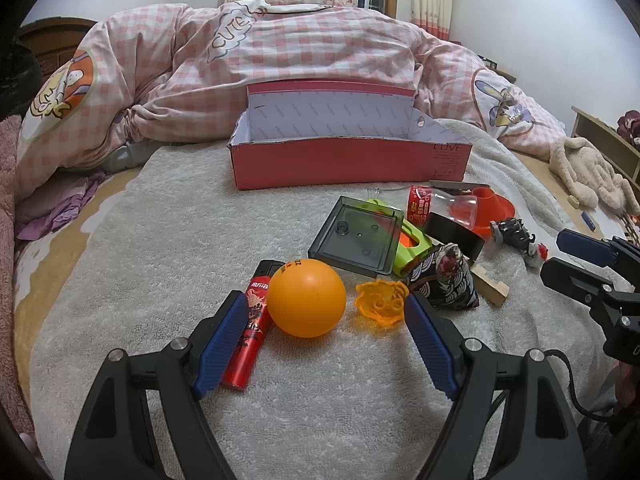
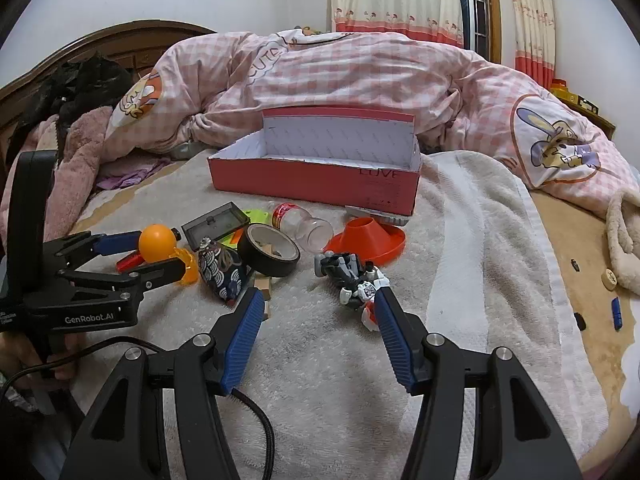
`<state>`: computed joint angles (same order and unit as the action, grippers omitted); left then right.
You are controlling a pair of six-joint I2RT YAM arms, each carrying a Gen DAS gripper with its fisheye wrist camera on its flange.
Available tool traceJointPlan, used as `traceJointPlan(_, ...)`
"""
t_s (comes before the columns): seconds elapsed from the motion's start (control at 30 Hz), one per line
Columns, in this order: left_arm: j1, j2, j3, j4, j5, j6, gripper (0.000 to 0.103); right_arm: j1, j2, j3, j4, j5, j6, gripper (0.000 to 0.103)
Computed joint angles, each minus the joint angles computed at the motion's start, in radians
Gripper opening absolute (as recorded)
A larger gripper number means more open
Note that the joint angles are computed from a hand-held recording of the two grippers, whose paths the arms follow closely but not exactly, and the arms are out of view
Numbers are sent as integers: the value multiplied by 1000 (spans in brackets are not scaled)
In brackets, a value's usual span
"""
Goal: Organize objects
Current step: 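Grasp the orange ping-pong ball with the left gripper while the right gripper approaches the robot figurine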
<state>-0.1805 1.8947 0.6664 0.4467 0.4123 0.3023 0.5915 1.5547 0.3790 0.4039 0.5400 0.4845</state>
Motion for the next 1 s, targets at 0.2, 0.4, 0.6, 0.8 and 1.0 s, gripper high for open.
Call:
traceJointPlan(0.2,-15,5,10,-1,-55,-18,82,1,12,5,0,0,2,59)
traceJointPlan(0.4,-6,34,72,-107,-77,-31,84,-1,27,8,4,-3,3,59)
traceJointPlan(0.6,17,40,73,-101,-30,-14,84,-5,61,17,6,-20,1,59)
traceJointPlan(0.8,11,42,70,-109,-27,22,84,-13,64,15,3,-32,-18,59)
traceJointPlan(1.0,-3,46,59,-78,-54,22,83,-68,31,-12,12,-80,-5,59)
